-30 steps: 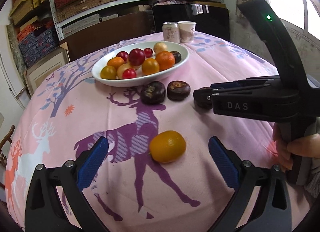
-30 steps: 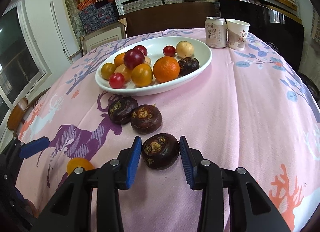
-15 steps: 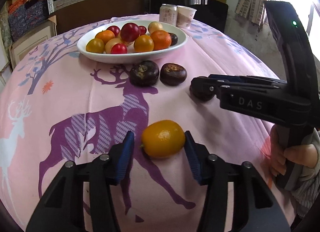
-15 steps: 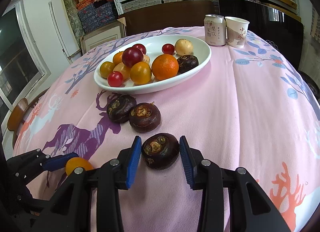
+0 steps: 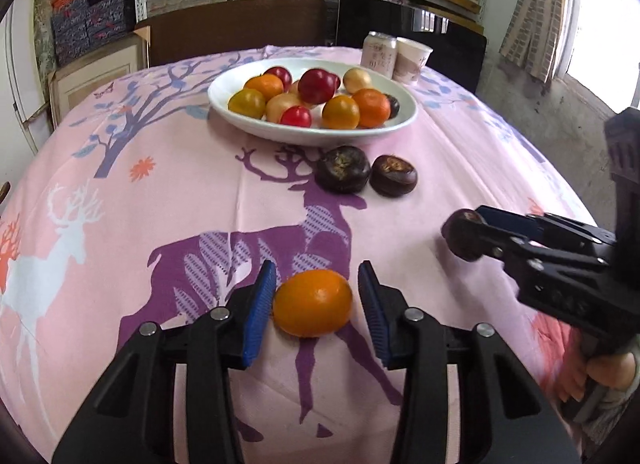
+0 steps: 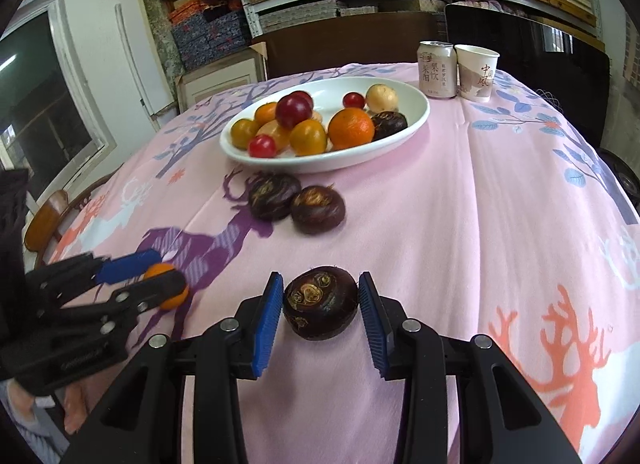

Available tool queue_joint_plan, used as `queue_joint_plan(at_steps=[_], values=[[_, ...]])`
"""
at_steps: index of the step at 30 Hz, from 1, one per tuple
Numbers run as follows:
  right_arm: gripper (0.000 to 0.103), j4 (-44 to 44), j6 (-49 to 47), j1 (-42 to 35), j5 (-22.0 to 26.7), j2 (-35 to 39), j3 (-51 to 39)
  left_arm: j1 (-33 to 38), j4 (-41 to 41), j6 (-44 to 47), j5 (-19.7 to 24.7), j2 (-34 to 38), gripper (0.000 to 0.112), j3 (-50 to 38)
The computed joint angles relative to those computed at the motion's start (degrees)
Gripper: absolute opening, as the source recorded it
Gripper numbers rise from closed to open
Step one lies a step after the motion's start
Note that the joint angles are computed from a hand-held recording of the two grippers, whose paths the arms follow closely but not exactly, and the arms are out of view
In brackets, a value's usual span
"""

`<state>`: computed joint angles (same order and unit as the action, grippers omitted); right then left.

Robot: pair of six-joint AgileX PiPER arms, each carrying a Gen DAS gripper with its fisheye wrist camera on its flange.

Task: Organize fruits
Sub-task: 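Grasp a yellow-orange orange with left tool while right tool grasps a dark brown fruit, then carry both fruits onto the white plate and open both tools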

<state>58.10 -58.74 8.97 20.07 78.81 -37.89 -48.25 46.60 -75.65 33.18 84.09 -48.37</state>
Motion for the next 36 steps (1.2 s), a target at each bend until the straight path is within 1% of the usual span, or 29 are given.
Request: queue_joint_plan(at_steps=[3,5,6,9,11,12,15,18,20,23,25,27,28,30,33,36], values=[[0.040,-1.2,0.7,-0.1,1.1,0.0,0.0,-0.8,0.2,1.7,1.8,1.8,0.042,-1.3],[0.040,-3.3,2.7,0.1,1.7,1.2,-0.8,-0.5,-0.3,2.6,1.9,2.6,0.042,-1.5],[0.040,-2.7,2.1,-0.1,1.9,1.2,-0.7,0.3,-1.5,3.6,0.9,2.6,0.045,-1.3],[0.040,-1.3,0.7,-0.7,2.5,1.3,-0.6,3.2,-5.3,7.0,-3.1,2.1,0.045,-0.1],[0.040,-1.0,0.4,-0.9,2.6,1.3,-0.5,3.0,-4.9,6.6,-3.1,2.0,0.047,0.1],[0.040,-1.0,0.4,-0.9,2.6,1.3,-0.6,2.9,-5.2,7.1,-3.5,1.8,0.040,0.3],[0.040,0.6,-1.1,-1.4,2.9,0.7,-0.2,2.9,-6.1,7.5,-5.6,0.2,0.040,1.4],[0.040,1.8,-2.4,-1.8,3.1,0.1,0.2,1.7,-4.2,5.8,-4.4,-0.4,0.040,0.8],[0.040,2.5,-3.3,-2.3,3.9,-0.1,0.1,2.9,-7.3,9.3,-5.3,-1.4,0.040,-0.1],[0.040,2.9,-3.5,-4.9,8.7,0.5,-2.6,5.8,-11.8,16.4,-4.1,-2.6,0.040,-3.8],[0.039,-1.5,1.0,-5.6,11.0,1.1,-7.4,8.5,-13.8,21.5,-2.0,-2.1,0.040,-8.5],[0.039,-7.2,7.1,-4.9,10.8,1.7,-12.9,12.4,-17.3,28.3,-0.2,-0.2,0.040,-15.1],[0.039,-10.9,11.1,-4.4,11.3,3.0,-17.7,14.2,-18.9,31.2,0.7,1.4,0.040,-18.6],[0.039,-14.7,15.7,-3.7,11.7,6.0,-24.4,18.1,-23.0,37.2,2.3,6.0,0.040,-26.7],[0.039,-19.9,22.9,-2.0,12.5,14.5,-36.5,23.1,-29.0,44.3,4.7,14.6,0.040,-38.6],[0.039,-26.7,31.0,0.1,14.9,25.9,-49.9,26.9,-33.7,49.3,7.7,24.7,0.040,-49.9]])
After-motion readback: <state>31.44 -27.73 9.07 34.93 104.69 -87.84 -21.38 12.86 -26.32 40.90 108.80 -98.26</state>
